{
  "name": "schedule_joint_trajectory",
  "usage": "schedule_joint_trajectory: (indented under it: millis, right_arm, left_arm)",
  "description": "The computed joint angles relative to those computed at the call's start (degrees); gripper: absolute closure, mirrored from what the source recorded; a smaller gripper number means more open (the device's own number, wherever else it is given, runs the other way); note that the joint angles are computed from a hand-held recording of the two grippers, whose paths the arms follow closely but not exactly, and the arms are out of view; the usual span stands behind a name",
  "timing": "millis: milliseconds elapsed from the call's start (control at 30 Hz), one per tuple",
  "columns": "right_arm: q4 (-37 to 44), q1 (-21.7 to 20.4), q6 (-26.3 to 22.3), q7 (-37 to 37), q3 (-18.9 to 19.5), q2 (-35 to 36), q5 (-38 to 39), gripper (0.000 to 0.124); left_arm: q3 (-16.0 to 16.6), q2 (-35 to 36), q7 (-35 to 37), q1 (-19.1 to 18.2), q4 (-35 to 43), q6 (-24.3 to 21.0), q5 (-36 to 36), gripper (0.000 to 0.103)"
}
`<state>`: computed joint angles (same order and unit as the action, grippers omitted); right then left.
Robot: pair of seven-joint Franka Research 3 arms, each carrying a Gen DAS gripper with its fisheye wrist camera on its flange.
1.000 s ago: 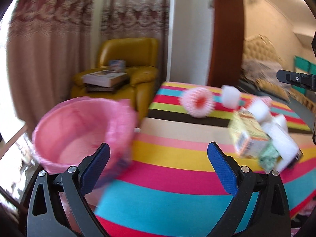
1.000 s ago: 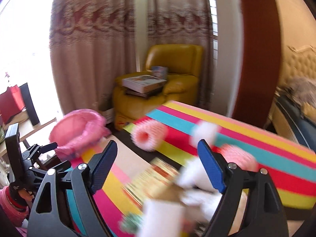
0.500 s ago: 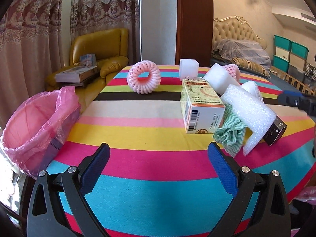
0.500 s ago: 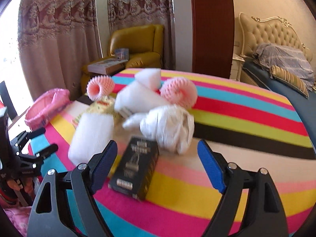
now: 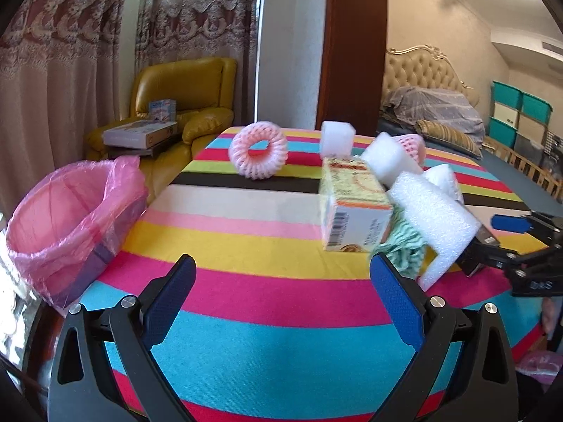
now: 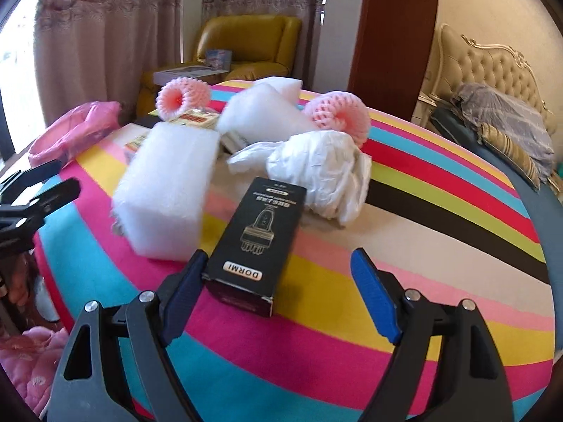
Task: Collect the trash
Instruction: 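Grasp the black DORMI box with the right tool while the left tool grasps a white foam block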
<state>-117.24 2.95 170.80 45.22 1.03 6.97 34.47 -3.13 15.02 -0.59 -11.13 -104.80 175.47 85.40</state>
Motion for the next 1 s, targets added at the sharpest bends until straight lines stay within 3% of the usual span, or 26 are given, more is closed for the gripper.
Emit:
schedule_joint_trajectory:
  millis: [133, 200, 267, 533, 633, 733, 867, 967, 1000]
  right_arm:
    - [2.6, 0.0, -0.2, 2.8, -0.8, 2.3, -2.7, 0.048]
    - [3.8, -0.8, -1.7, 2.5, -0.3, 3.1, -2.2, 0.058]
    - [4.8, -2.5, -4.4, -0.5, 1.0, 3.3, 1.3, 0.086]
    - [1.7, -5.1, -3.5, -15.2, 1.6, -0.6, 18.5, 0.086]
    - [0.4, -5.0, -3.8, -19.9, 0.4, -2.2, 24.8, 0.086]
    - [-1.0, -4.8, -4.3, -24.1, -1.1, -3.8, 30.4, 0.086]
    - [-1.5, -4.6, -6.3, -26.7, -3.0, -4.7, 34.9, 0.086]
    - [-1.5, -4.4, -7.3, -28.5, -3.7, -5.1, 37.3, 0.086]
    - [-1.6, -4.3, -7.4, -29.0, -3.8, -5.1, 37.6, 0.086]
  left_arm:
    - [-0.6, 0.6, 3.6, -0.5, 1.8, 1.6, -1.3, 0.009]
    - [-1.1, 1.2, 7.4, -1.0, 2.9, 2.3, -3.7, 0.009]
    - [-1.3, 1.9, 11.9, -1.8, 3.7, 2.6, -6.8, 0.009]
    - [-2.7, 5.3, 29.1, -4.6, 6.8, 2.1, -19.6, 0.009]
    - [-2.9, 7.9, 33.2, -6.8, 9.7, -0.9, -23.8, 0.009]
    - [-2.2, 10.2, 34.2, -9.4, 12.5, -4.1, -28.0, 0.009]
    - [2.5, 13.2, 32.4, -15.8, 17.8, -11.4, -26.0, 0.008]
    - [3.5, 14.5, 31.3, -17.2, 20.0, -15.3, -25.3, 0.009]
    - [3.8, 14.1, 29.9, -17.3, 19.6, -15.0, -24.6, 0.013]
